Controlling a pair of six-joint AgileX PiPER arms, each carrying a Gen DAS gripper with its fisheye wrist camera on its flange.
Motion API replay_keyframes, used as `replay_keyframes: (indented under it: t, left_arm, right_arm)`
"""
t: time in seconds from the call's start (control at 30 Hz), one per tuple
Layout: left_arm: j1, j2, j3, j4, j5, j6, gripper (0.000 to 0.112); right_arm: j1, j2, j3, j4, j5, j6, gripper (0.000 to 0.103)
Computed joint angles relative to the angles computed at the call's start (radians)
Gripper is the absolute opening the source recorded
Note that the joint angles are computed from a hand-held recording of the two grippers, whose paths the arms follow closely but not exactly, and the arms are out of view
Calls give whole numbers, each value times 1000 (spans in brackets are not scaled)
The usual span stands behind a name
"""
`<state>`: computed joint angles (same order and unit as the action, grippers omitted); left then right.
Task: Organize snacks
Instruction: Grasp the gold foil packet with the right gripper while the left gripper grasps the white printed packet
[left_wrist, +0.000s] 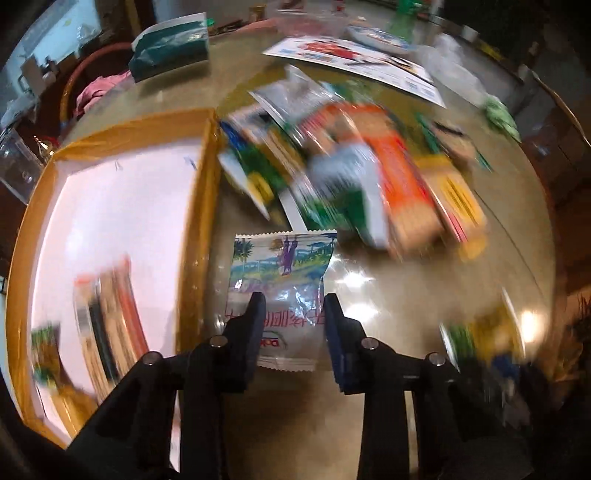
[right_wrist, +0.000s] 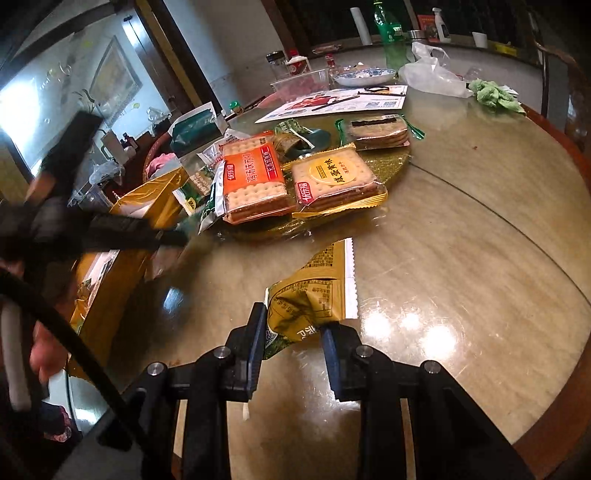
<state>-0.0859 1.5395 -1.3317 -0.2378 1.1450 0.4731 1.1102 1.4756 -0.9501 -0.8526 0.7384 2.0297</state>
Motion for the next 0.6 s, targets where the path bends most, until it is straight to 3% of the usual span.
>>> replay_keyframes:
  t: [0.13, 0.23, 0.27, 0.3, 0.6]
  left_arm:
    - [50, -155, 164, -61, 15, 145, 36]
    - [98, -193, 186, -104, 58, 223, 61]
    - [114, -201, 191, -119, 45, 235, 77]
    - [124, -204, 195, -128, 24, 230, 81]
    - [81, -162, 199, -120, 27, 269, 80]
  right_arm:
    - [0, 0, 2, -2, -2, 1, 28]
    - [-3, -1, 2, -1, -11, -10, 28]
    - [-3, 0, 2, -1, -12, -10, 28]
    - [-3, 0, 2, -1, -12, -10, 28]
    - [-4, -2, 5, -5, -15, -5, 28]
